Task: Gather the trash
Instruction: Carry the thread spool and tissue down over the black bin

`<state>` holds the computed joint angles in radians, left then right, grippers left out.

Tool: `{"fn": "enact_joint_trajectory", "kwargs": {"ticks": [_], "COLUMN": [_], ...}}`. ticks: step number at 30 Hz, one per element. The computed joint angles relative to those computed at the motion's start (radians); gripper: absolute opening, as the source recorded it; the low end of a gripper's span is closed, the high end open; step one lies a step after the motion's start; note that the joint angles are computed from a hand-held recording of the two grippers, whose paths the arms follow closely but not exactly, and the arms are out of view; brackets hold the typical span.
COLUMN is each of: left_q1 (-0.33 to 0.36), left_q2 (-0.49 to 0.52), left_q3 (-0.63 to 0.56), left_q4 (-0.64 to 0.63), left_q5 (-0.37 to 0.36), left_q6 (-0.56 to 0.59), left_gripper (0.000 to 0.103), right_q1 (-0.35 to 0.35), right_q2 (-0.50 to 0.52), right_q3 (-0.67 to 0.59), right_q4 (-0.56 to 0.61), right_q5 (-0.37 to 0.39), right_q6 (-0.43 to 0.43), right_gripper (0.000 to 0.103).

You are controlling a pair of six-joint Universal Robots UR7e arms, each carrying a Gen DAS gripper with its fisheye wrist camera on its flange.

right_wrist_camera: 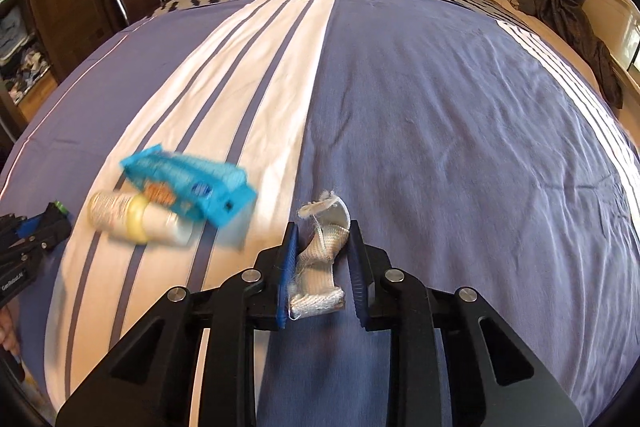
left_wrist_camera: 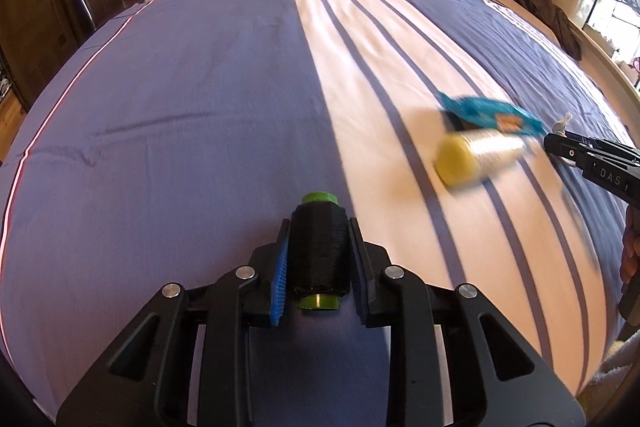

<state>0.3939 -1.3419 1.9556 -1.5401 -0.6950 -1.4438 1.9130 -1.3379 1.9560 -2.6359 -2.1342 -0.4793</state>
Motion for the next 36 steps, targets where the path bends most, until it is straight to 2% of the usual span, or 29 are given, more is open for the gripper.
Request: {"fn": "enact_joint_trajectory", "kwargs": {"ticks": [7, 21, 32, 36], "left_q1": [-0.130, -0.376, -0.492, -0.521], "left_q2": [0.017, 0.077, 0.123, 0.130], "left_q3": [0.027, -0.031, -0.024, 0.003], "left_q4": [0.014, 0.128, 0.088, 0.045], "left_q5": [-0.068, -0.107, -0.156, -0.184], "left_q6": [-0.080, -0.256, -0.293, -0.301], "left_gripper": [0.025, 0.025, 0.025, 0.025], "right_q1": [0.016, 0.114, 0.182, 0.171], "right_q2": [-0.165, -0.477, -0.670, -0.739], "right_q3": [0.108, 0.220, 0.301, 0.342], "right_q4": [0.050, 0.185, 0.285, 0.341], "right_q5": [0.039, 0.103, 0.126, 0.147], "right_q6": [-0.014, 0.013, 0.021, 0.033], "right_gripper": [0.025, 0.025, 0.025, 0.025]}}
